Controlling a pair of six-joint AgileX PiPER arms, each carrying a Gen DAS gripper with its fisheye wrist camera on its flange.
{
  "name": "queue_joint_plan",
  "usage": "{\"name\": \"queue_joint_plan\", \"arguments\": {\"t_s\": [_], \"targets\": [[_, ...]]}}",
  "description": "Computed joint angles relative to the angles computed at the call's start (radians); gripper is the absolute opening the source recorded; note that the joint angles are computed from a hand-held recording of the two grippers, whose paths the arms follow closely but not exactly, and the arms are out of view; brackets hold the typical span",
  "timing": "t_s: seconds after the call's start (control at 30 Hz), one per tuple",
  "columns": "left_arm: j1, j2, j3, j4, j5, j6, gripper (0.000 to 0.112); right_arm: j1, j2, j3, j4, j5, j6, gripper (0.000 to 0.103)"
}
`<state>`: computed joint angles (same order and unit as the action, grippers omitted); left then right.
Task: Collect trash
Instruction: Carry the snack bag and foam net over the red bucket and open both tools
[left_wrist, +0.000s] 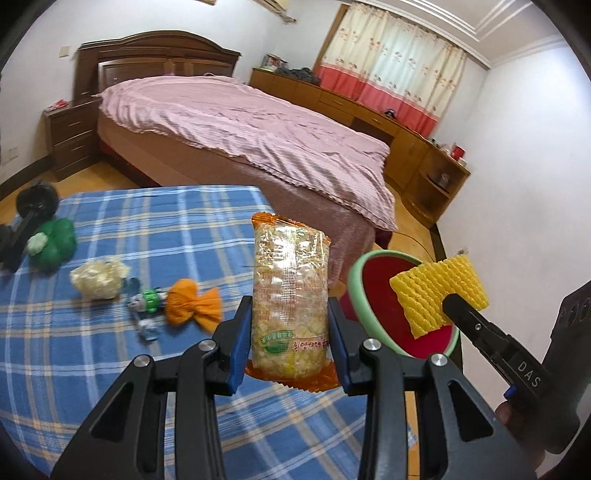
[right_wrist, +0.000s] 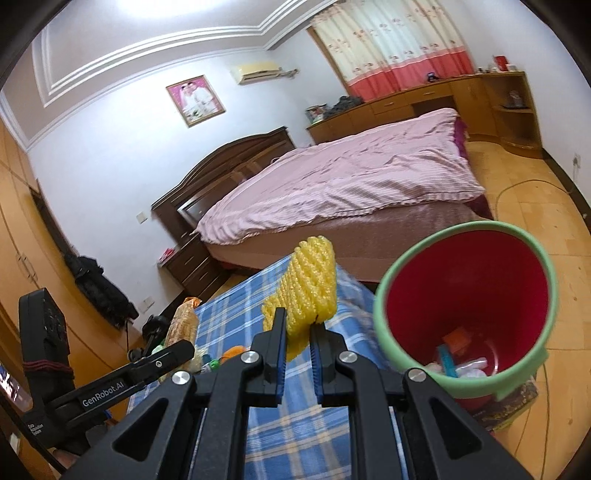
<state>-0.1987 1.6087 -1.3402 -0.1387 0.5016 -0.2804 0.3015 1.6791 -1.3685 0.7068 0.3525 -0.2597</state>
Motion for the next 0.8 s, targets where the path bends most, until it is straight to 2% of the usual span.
{"name": "queue_joint_plan", "arguments": {"t_s": [0.23, 0.43, 0.8], "targets": [[-0.066, 0.085, -0.109, 0.022, 0.024, -0.001, 0.039, -0.070, -0.045, 0.063, -0.009, -0.036, 0.013, 0.013], [-0.114, 0.173, -0.211, -0.029, 0.044, 0.066, 0.038, -0.130, -0.051, 0.086, -0.064, -0.055, 0.065, 0.013], [-0.197, 0.400, -0.484, -0.062, 0.144, 0.108, 0.038, -0.245, -0.001, 0.111, 0.021, -0.036, -0.010, 0.013]]}}
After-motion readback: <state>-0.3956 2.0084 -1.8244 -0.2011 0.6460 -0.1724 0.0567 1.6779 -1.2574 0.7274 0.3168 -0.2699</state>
